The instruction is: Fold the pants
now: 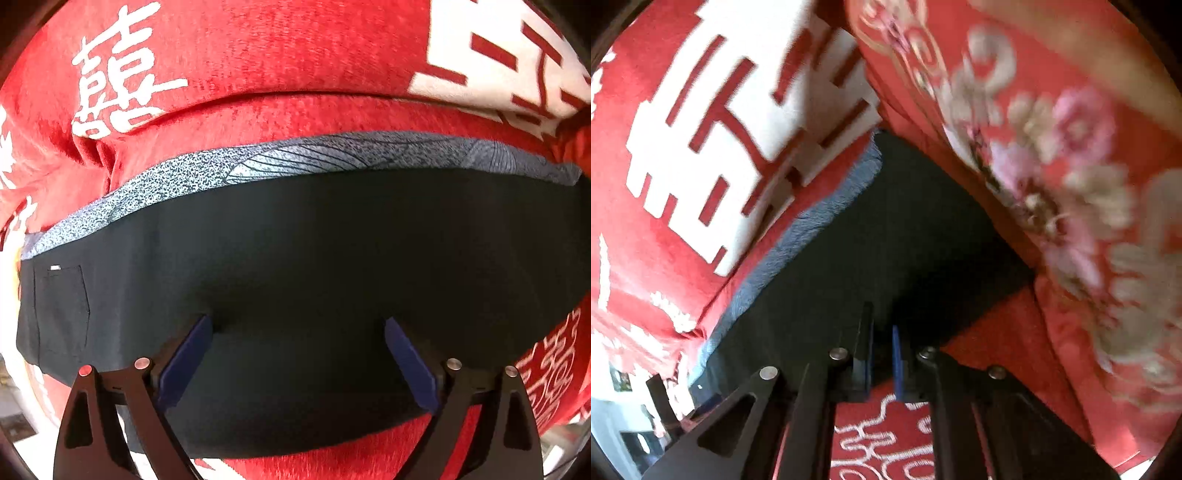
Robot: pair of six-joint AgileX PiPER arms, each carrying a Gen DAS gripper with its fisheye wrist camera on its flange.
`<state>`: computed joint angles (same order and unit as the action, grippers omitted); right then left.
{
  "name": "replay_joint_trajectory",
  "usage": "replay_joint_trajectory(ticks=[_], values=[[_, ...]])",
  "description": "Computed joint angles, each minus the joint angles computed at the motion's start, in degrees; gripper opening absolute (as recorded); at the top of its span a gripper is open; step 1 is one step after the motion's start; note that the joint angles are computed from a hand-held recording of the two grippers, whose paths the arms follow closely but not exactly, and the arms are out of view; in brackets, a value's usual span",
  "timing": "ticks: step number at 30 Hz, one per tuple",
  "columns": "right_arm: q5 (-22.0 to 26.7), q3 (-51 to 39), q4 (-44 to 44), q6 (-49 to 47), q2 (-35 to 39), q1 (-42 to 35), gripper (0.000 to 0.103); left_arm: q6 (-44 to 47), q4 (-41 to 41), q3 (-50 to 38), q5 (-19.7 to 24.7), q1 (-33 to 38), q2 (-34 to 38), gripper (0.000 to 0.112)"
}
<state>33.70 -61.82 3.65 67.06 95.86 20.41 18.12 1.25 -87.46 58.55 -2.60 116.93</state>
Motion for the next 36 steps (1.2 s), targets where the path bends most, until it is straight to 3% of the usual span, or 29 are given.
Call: replay_joint_trajectory(ticks=[3,5,6,11,13,18,20,21,22,24,26,30,33,36], values=[[0.47,3.0,7.15,-7.21,0.38,-0.83,0.015,0.46,-0.75,2.12,-1.31,0.34,-0.93,0.096],[0.65,4.4,7.77,-8.02,-0.7,-0.99,0.036,-0.12,-1.26,1.85,-0.47,0.68,-0.82,0.096],[4.14,2.73,4.66,-5.44,-0.93,-0.06,0.048,-0.12,-1.27,1.97,-0.55,0.61,-0.92,0.096],[13.93,-4.75,-6.35,2.7,-3.61,7.25,0.048,0.06,-0.88,3.74,-3.06,1.65,-1.02,0.102],[17.23,-10.44,-9.93,0.04,-1.1,8.61,0.048,-0.46,-1.1,3.99,-3.54,2.04,-0.73,0.103],[16.56,-21.43,-11.6,-10.19,9.93,2.71,0.048,-0.46,-0.99,5.73,-5.37,1.95,-1.38,0.103],[16.87,-24.95,-8.4,-15.4,14.64,-1.05,0.048,-0.3,-1.25,5.74,-5.27,2.13,-1.41,0.103],[19.15,-27.84,-6.61,-18.09,17.83,-2.66,0.048,-0.53,-1.24,6.44,-5.32,2.03,-2.06,0.103],[20.89,-28.44,-7.11,-18.54,19.36,-3.4,0.041,-0.57,-1.38,6.85,-5.43,2.12,-2.34,0.103],[18.3,-23.46,-9.77,-14.43,16.91,-4.28,0.031,0.17,-1.88,5.89,-5.36,2.89,-1.4,0.103],[19.81,-20.92,-10.94,-8.17,13.81,-4.33,0.031,1.13,-2.69,7.01,-6.46,3.66,-1.8,0.103],[22.52,-20.11,-7.76,-5.51,10.95,-2.52,0.054,4.2,-4.65,11.03,-10.65,5.33,-3.31,0.103],[23.93,-19.67,-6.67,-3.36,9.59,1.61,0.054,6.15,-5.83,12.57,-11.3,6.29,-4.22,0.103],[26.35,-22.85,-5.26,-2.21,10.93,5.92,0.054,9.8,-7.12,12.43,-9.15,7.65,-4.93,0.103]])
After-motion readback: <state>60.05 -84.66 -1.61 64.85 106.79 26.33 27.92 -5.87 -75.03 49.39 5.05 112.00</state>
